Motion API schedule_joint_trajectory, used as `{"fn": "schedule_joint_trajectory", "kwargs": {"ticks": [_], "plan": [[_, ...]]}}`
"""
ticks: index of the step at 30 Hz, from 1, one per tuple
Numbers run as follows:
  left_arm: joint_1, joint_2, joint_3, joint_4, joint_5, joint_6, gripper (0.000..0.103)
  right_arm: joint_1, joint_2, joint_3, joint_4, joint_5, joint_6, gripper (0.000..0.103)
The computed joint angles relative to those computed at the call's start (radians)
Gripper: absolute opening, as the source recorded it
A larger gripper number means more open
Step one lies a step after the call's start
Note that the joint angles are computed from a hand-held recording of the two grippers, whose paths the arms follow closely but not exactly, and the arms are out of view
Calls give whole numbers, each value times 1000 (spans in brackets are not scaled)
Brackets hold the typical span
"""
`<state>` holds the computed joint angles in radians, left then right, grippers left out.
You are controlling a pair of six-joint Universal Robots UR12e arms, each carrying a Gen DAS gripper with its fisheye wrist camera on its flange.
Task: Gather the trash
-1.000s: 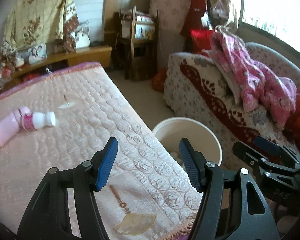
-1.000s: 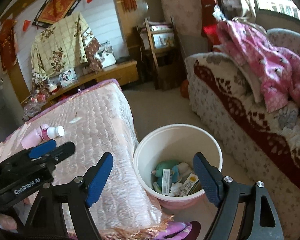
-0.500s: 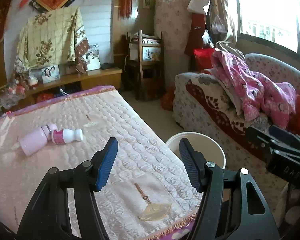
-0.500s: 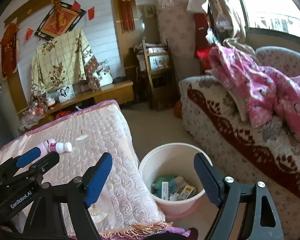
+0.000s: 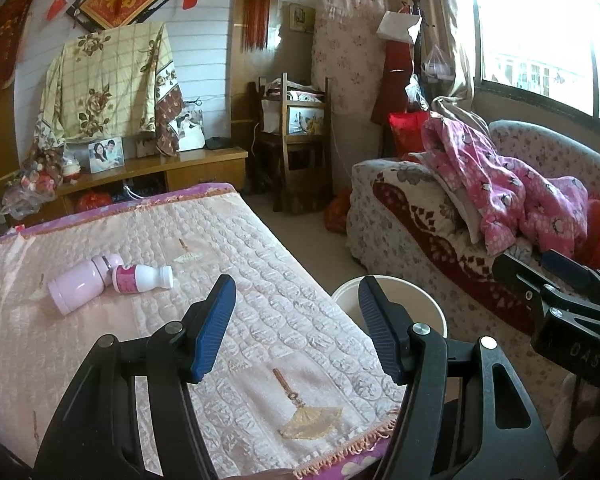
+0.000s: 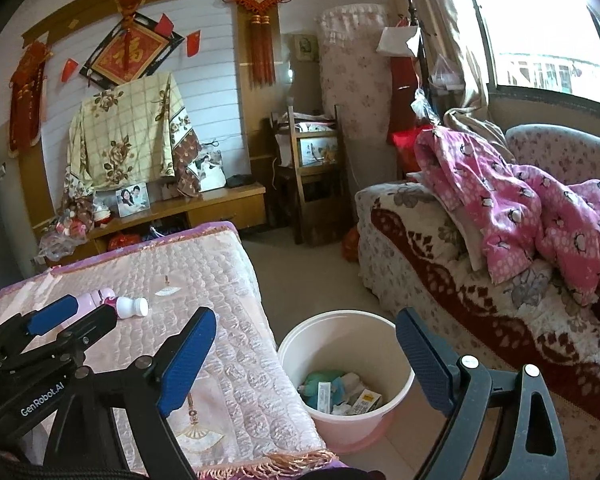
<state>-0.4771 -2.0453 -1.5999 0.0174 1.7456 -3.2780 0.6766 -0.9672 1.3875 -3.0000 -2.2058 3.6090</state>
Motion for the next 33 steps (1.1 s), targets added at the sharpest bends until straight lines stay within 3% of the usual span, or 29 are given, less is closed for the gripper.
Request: {"fn": "schedule_joint_trajectory", "kwargs": {"ticks": [33], "plan": [[-17,-12,27,-59,-10,10,63,-12,-18,26,25,6,38,94]]}}
